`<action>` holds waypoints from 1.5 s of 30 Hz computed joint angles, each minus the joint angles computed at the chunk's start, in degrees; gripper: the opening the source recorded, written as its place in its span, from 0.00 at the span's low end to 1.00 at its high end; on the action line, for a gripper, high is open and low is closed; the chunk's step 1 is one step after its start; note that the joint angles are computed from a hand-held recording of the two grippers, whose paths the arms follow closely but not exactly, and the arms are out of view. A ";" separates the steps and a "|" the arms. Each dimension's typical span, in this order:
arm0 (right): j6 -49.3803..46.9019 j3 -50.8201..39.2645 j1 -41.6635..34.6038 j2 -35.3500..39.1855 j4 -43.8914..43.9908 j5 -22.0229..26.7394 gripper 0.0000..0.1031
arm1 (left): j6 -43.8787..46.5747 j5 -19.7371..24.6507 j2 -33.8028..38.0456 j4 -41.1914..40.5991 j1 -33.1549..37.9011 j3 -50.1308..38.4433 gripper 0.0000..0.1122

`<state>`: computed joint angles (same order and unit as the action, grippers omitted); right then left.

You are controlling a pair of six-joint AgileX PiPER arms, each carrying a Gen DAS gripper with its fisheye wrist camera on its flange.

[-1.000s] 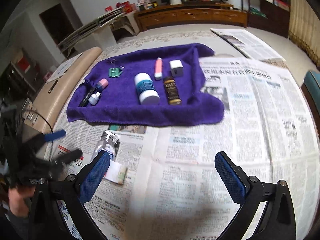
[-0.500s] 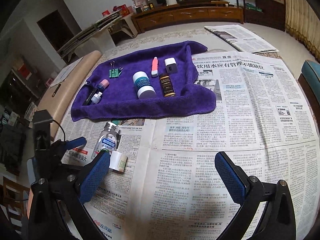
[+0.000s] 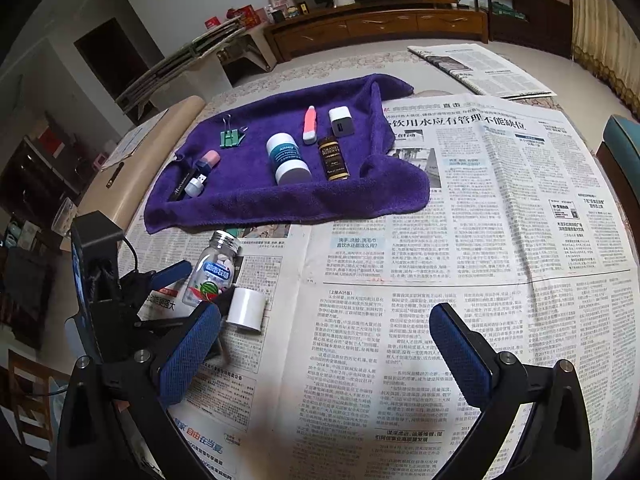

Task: Organize rigid objects
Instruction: 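Grasp the clear pill bottle with the left gripper while the right grasps the white tape roll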

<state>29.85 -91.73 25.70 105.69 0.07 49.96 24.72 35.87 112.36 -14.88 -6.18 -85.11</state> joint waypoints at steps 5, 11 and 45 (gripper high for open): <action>0.16 -0.62 0.88 0.77 -0.71 0.71 1.00 | 4.23 0.23 -0.57 -5.27 1.86 1.00 0.35; -0.04 -1.81 2.54 2.61 -1.60 0.84 1.00 | 6.74 1.03 -1.44 -7.14 5.76 1.80 0.35; 36.32 -18.65 20.70 22.01 -33.88 11.15 0.29 | 21.06 8.02 0.38 -19.02 17.82 -0.14 0.35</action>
<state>66.17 -110.38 46.40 127.70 -33.81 61.11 45.78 43.89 112.74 -33.90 11.64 -85.25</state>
